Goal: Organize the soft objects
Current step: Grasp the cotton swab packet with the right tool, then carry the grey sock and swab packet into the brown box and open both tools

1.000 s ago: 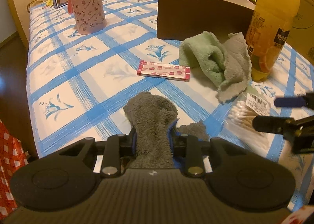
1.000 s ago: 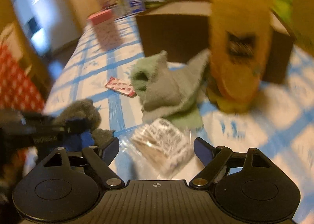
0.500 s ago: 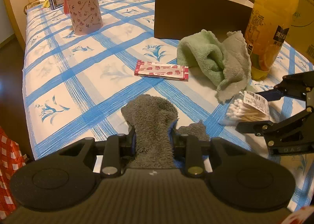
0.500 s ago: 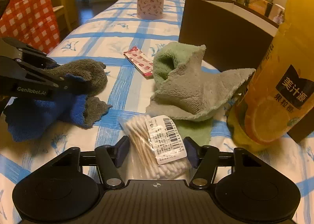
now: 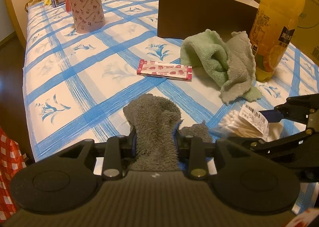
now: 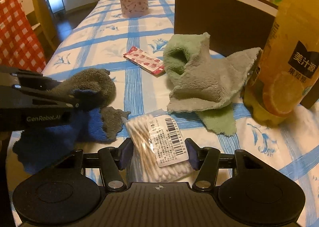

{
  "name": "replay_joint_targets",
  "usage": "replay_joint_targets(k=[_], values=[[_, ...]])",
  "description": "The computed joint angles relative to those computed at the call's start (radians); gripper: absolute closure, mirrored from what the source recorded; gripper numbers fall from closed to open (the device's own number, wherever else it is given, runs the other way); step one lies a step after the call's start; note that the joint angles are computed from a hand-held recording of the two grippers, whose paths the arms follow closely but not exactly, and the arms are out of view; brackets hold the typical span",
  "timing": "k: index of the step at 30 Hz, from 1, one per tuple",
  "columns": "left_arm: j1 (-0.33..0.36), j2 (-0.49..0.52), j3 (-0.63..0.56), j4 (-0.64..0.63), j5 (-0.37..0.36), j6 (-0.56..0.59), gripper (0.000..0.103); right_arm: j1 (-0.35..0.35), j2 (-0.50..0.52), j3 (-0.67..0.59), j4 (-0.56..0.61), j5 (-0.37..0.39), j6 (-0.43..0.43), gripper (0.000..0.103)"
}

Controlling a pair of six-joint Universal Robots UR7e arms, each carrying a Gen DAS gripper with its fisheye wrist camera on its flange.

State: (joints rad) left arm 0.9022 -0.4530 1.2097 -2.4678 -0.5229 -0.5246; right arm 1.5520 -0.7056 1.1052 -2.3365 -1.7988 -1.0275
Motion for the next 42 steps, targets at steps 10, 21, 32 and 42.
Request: replay_joint_targets(k=[10,21,32,42], values=[[-0.003,0.007,0.011,-0.040,0.003,0.047,0.076,-0.013,-0.027,0.062,-0.076,0.036,0.004,0.055],[-0.016,-0.012,0.041,-0.051,-0.008,0.048,0.080,-0.009,-0.060,0.081,-0.035,0.052,0.123,0.061],[-0.029,-0.035,0.066,-0.062,-0.019,0.023,0.080,-0.009,-0.077,0.076,-0.014,0.075,0.174,0.062],[-0.042,-0.029,0.013,-0.221,0.000,0.203,0.080,0.020,-0.060,0.020,-0.044,0.101,0.243,0.062]])
